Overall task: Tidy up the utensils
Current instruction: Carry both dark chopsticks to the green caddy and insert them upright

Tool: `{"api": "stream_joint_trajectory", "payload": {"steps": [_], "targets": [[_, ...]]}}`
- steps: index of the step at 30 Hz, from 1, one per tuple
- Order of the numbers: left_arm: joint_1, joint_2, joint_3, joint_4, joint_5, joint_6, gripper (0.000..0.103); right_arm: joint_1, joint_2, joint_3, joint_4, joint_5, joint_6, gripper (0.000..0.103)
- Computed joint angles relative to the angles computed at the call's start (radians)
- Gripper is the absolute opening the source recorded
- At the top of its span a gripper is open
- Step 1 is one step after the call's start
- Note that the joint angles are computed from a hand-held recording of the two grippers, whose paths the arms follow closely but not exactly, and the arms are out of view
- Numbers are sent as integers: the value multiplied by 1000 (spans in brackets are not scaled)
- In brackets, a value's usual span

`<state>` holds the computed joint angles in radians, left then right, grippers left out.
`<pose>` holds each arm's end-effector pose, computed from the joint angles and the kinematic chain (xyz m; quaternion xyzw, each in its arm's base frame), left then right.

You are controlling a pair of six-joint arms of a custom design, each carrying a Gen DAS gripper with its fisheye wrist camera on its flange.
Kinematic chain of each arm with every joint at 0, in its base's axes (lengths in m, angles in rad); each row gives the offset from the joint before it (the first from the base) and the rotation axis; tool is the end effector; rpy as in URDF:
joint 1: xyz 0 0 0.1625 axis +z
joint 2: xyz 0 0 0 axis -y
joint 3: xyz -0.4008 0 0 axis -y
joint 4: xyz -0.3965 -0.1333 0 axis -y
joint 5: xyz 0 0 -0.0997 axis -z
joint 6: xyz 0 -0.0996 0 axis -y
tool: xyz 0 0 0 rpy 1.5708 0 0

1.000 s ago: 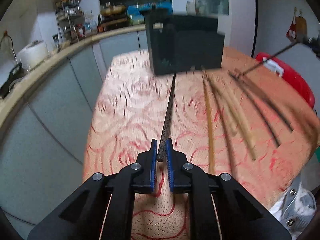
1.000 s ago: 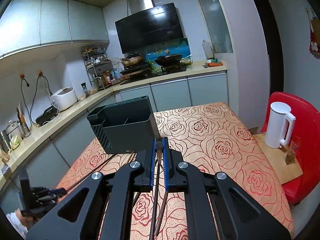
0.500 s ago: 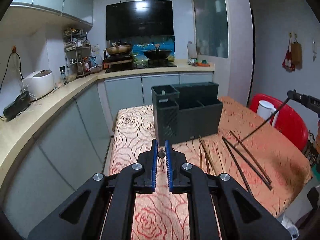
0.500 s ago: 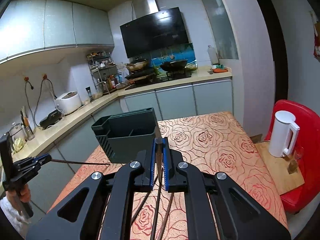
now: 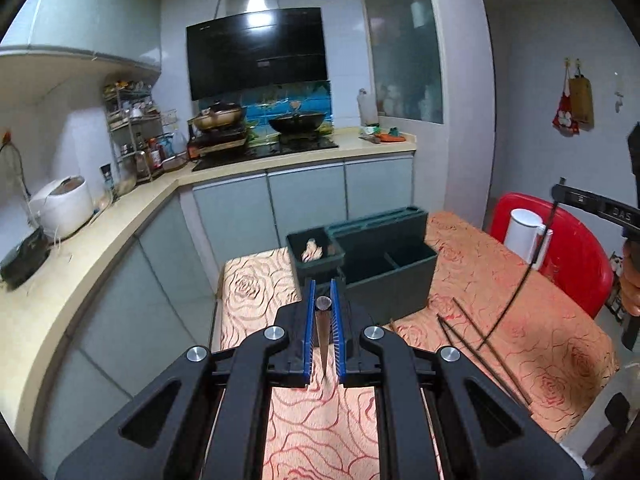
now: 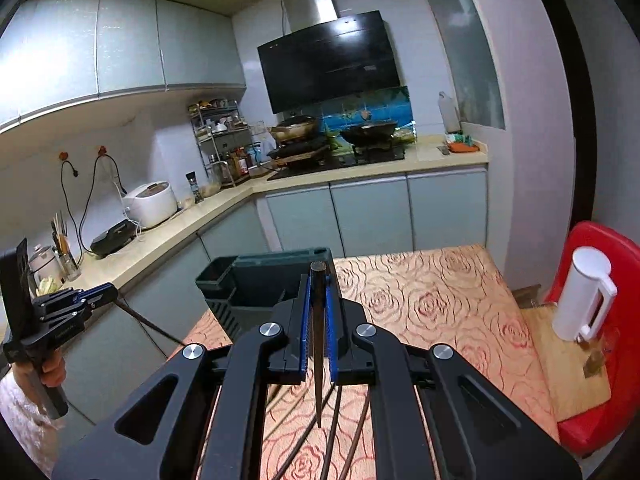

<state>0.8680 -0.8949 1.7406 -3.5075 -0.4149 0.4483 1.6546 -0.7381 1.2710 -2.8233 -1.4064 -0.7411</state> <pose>-0.2135 -0.5993 0.2483 0.1519 0.7549 -0.4903 0.4081 0.2142 -0.7625 0.2226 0.4004 -0.8430 0.3569 0.0405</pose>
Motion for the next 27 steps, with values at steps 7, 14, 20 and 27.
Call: {"api": "stream_joint_trajectory", "payload": {"steps": [7, 14, 20, 27], "targets": [[-38, 0, -117, 80, -56, 40, 7, 51, 55, -149, 67, 4, 18, 8], [-49, 115, -370, 36, -75, 214, 8, 92, 161, -353, 127, 11, 57, 8], [-15, 219, -562, 71, -117, 242, 8, 114, 266, -499, 126, -8, 41, 8], [62, 273, -639, 210, -151, 112, 8, 117, 384, -661, 212, -67, 37, 8]]}}
